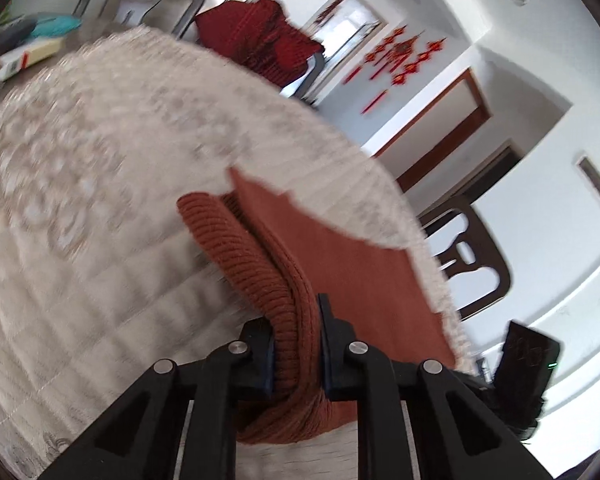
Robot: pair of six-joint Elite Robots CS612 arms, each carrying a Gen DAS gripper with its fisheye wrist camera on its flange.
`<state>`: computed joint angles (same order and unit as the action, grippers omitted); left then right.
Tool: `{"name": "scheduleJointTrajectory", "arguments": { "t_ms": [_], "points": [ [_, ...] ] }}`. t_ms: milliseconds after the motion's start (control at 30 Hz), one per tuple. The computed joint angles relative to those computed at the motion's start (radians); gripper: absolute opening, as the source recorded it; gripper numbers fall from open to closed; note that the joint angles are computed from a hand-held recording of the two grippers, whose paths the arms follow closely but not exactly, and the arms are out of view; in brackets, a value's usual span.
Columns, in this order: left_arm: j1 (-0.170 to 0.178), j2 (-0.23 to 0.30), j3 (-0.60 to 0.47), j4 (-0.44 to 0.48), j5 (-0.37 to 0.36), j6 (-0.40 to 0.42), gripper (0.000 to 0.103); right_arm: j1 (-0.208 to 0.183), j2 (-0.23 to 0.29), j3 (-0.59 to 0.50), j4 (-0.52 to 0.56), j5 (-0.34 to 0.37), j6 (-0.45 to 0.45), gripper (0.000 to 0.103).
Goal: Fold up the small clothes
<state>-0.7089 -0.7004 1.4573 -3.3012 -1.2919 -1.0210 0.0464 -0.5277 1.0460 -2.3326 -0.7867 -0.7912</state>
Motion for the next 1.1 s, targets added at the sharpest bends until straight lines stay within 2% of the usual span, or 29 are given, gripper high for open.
{"name": "scheduleJointTrajectory", "arguments": {
  "t_ms": [133, 300, 433, 533, 633, 700, 767, 800, 833, 867, 900, 933, 1000, 1100],
  "points": [
    [-0.002, 0.012, -0.06, -0.046, -0.023, 0.081, 0.018, -0.019, 0.003, 0.0, -0.079, 0.02, 0.082, 0.019],
    [0.001, 0.073, -0.217, -0.011, -0.12, 0.19, 0.018, -0.044, 0.013, -0.007, -0.172, 0.021, 0.206, 0.019],
    [0.007, 0.158, -0.381, 0.087, -0.241, 0.223, 0.018, -0.063, 0.013, -0.003, -0.249, 0.014, 0.297, 0.019],
    [0.014, 0.228, -0.497, 0.191, -0.34, 0.217, 0.018, -0.076, 0.013, 0.003, -0.294, 0.001, 0.354, 0.019],
    [0.02, 0.275, -0.573, 0.282, -0.418, 0.186, 0.019, -0.085, 0.015, 0.002, -0.313, -0.007, 0.403, 0.019],
    [0.017, 0.271, -0.565, 0.248, -0.418, 0.191, 0.03, -0.09, 0.017, 0.0, -0.312, -0.001, 0.429, 0.019],
    [0.016, 0.26, -0.541, 0.165, -0.432, 0.195, 0.049, -0.096, 0.02, -0.004, -0.296, 0.023, 0.441, 0.019],
    [0.013, 0.248, -0.521, 0.129, -0.421, 0.204, 0.05, -0.101, 0.022, -0.01, -0.279, 0.042, 0.439, 0.022],
    [0.011, 0.231, -0.494, 0.1, -0.393, 0.225, 0.05, -0.106, 0.026, -0.017, -0.255, 0.071, 0.435, 0.029],
    [0.008, 0.214, -0.469, 0.091, -0.362, 0.243, 0.05, -0.11, 0.031, -0.028, -0.222, 0.109, 0.434, 0.034],
    [0.008, 0.2, -0.446, 0.086, -0.331, 0.248, 0.05, -0.114, 0.035, -0.035, -0.194, 0.145, 0.433, 0.045],
    [0.005, 0.183, -0.417, 0.092, -0.294, 0.251, 0.05, -0.117, 0.043, -0.048, -0.152, 0.196, 0.432, 0.05],
    [0.001, 0.159, -0.375, 0.112, -0.223, 0.257, 0.05, -0.121, 0.058, -0.077, -0.048, 0.285, 0.403, 0.05],
    [-0.001, 0.135, -0.326, 0.157, -0.164, 0.247, 0.05, -0.115, 0.07, -0.113, 0.079, 0.329, 0.354, 0.051]
  ]
}}
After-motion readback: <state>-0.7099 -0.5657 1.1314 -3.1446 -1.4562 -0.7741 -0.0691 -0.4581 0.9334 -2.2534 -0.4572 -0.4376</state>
